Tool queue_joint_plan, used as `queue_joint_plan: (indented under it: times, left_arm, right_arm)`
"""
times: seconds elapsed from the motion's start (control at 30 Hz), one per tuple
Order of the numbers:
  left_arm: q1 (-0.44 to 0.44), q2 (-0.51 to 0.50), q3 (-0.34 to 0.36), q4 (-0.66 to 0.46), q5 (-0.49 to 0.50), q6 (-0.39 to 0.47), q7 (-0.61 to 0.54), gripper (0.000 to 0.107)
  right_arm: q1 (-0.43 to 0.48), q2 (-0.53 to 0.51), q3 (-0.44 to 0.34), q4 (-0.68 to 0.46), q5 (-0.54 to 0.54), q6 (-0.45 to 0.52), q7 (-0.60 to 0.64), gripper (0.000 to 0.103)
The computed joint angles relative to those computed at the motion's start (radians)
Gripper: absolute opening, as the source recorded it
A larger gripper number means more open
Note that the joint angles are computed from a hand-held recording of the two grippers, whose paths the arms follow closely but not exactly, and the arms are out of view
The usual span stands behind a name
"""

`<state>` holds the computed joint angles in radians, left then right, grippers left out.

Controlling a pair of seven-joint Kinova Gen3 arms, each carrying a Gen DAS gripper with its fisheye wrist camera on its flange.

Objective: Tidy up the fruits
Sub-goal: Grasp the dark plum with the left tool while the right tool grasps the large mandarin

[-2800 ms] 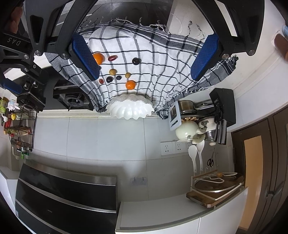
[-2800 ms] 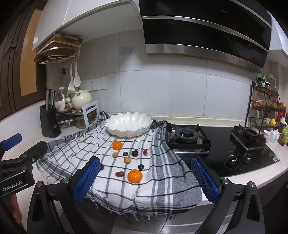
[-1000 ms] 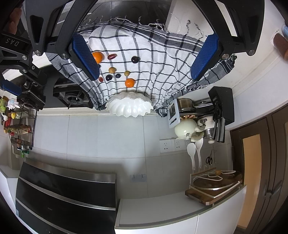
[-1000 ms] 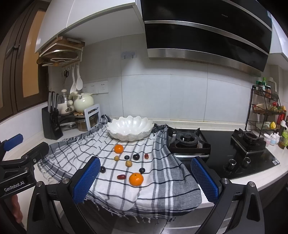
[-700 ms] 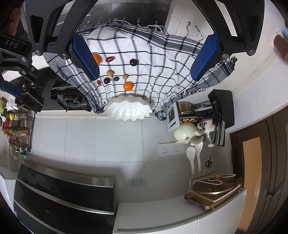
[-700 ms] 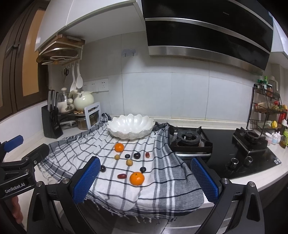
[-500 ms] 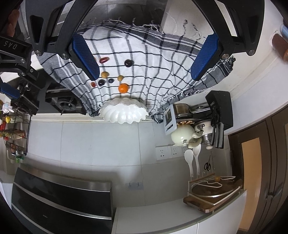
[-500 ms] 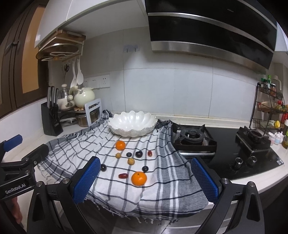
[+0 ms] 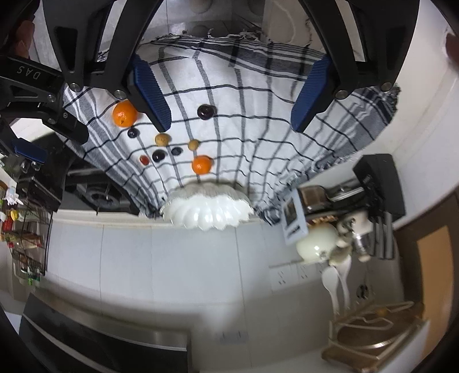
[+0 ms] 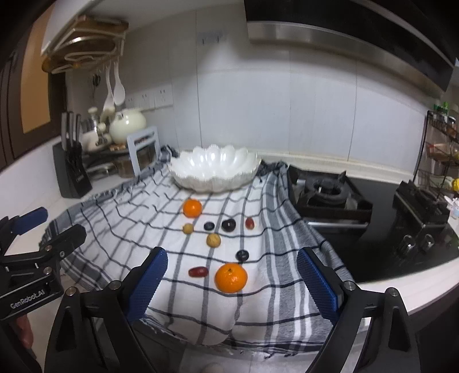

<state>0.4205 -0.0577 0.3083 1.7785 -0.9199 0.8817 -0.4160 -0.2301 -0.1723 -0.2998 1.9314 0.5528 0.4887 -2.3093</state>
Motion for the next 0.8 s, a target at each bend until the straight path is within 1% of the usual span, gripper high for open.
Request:
queue_joint_plan:
  times: [0.07, 0.23, 0.4, 0.53, 0.73, 0.8]
  left_arm:
    - [-0.010, 0.021, -0.020, -0.007, 0.036, -0.035, -0.046, 0.082]
    - [-0.019, 0.081, -0.069, -0.024, 0.110, -0.108, -0.151, 0.077]
    - [-0.012, 0.145, -0.118, -0.045, 0.164, -0.154, -0.233, 0.071]
    - [-0.010, 0.189, -0.153, -0.066, 0.229, -0.174, -0.308, 0.066]
    - [0.000, 0.240, -0.198, -0.088, 0.289, -0.203, -0.375, 0.062]
    - [0.004, 0.255, -0.208, -0.094, 0.310, -0.209, -0.394, 0.060]
  right_arm:
    - [-0.007, 0.032, 0.007, -0.014, -0.009, 0.011, 0.010, 0.089]
    - [-0.049, 0.105, 0.065, -0.040, -0.064, 0.020, 0.056, 0.081]
    - [-0.083, 0.170, 0.117, -0.062, -0.108, 0.026, 0.095, 0.075]
    - [-0.100, 0.211, 0.150, -0.078, -0.160, 0.028, 0.144, 0.071]
    - [-0.116, 0.256, 0.181, -0.100, -0.218, 0.037, 0.210, 0.065]
    - [-0.121, 0.267, 0.189, -0.105, -0.224, 0.040, 0.218, 0.063]
